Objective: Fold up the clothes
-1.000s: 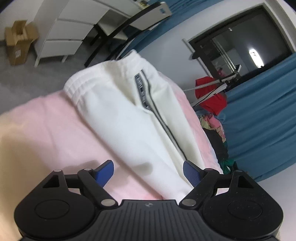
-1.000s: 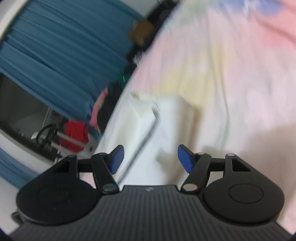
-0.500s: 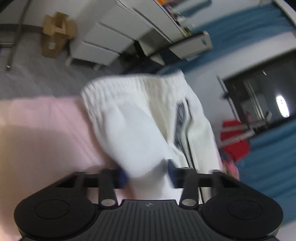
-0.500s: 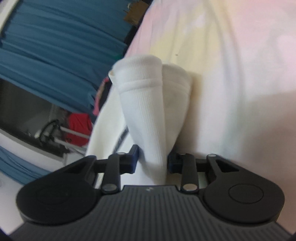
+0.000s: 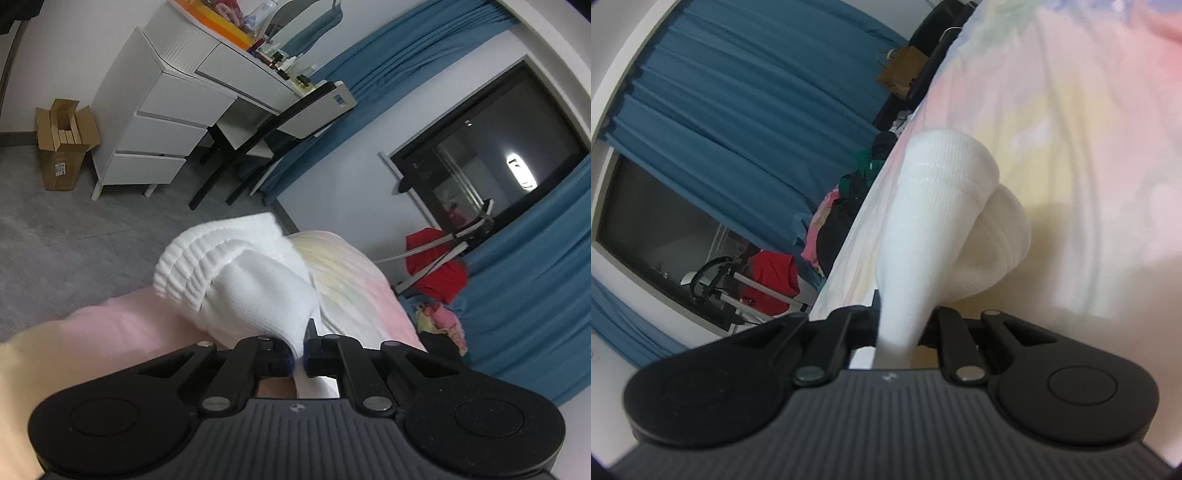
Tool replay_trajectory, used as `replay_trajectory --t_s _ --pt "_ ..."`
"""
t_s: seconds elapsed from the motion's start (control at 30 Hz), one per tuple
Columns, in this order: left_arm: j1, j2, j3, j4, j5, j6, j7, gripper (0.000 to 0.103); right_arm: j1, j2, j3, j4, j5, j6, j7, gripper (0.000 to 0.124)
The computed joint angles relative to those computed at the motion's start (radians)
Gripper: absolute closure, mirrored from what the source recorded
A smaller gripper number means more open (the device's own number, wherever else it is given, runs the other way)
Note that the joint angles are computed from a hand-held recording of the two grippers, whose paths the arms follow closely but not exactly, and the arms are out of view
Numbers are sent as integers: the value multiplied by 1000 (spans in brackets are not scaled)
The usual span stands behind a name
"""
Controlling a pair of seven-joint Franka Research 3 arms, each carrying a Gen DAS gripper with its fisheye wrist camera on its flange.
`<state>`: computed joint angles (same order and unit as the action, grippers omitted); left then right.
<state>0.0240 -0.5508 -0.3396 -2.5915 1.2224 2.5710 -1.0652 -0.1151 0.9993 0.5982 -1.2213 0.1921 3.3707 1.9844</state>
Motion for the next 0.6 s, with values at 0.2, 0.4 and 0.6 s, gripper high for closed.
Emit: replay_trajectory --t_s 0.2,0.4,0.6 --pt "-142 -270 24 -130 -255 -68 209 98 -259 -116 205 -341 -91 111 97 112" --pt "-224 -359 -9 -213 -461 -113 362 97 -391 -103 274 -460 -178 33 186 112" --pt "-205 -326 -71 -222 -530 -113 424 82 -515 106 442 -436 -326 36 143 99"
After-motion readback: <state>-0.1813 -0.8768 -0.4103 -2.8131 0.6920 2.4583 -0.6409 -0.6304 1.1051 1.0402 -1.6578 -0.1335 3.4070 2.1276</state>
